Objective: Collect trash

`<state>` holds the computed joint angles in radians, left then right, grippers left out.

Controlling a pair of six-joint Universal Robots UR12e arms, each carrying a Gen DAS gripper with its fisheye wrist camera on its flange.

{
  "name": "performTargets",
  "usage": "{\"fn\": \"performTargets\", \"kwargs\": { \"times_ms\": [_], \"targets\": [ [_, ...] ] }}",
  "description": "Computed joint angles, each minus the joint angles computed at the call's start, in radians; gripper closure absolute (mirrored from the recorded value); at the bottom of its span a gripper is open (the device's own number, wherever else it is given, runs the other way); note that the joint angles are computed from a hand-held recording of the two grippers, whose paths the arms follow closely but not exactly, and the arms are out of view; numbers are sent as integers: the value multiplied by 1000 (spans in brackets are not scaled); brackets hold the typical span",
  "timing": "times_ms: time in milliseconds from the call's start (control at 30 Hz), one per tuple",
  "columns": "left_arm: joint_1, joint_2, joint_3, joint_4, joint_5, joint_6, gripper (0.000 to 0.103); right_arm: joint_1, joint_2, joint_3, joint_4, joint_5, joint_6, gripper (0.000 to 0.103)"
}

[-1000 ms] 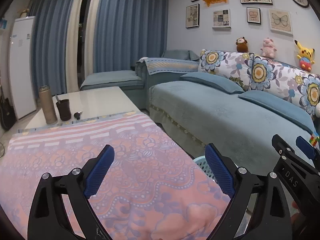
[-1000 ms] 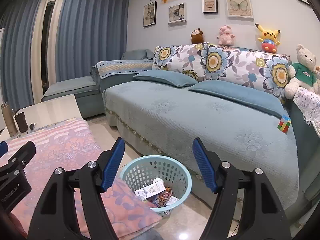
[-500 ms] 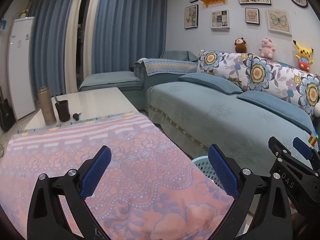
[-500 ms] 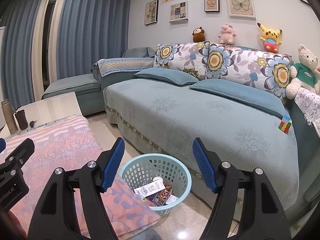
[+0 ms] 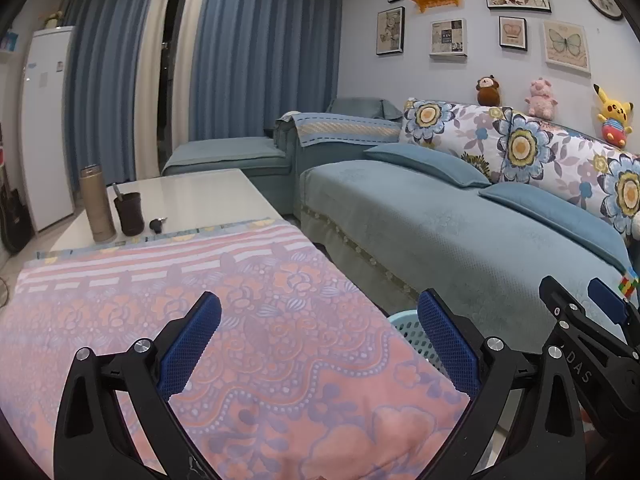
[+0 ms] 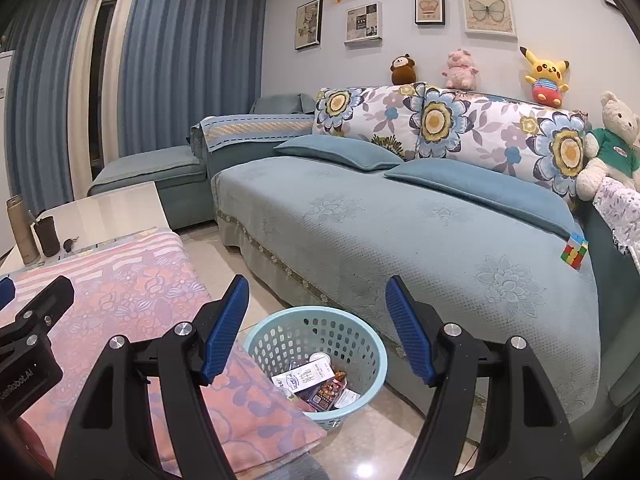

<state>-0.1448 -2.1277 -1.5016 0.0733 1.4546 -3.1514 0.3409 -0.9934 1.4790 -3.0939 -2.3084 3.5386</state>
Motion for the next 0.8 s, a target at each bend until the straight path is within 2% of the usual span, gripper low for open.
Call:
{"fn": "performTargets", "kwargs": {
  "times_ms": [400,467,533,800],
  "targets": [
    [-1,2,-4,3,3,-8,8,0,-1,-1,6,10,4,33],
    [-1,1,-4,5,1,-7,8,0,-1,-2,10,10,7,31],
    [-1,1,-5,10,4,-3,8,-1,-2,0,10,11,14,25],
    [0,1,-4,9,-1,-1,8,-2,-4,5,10,14,30,21]
  ]
}}
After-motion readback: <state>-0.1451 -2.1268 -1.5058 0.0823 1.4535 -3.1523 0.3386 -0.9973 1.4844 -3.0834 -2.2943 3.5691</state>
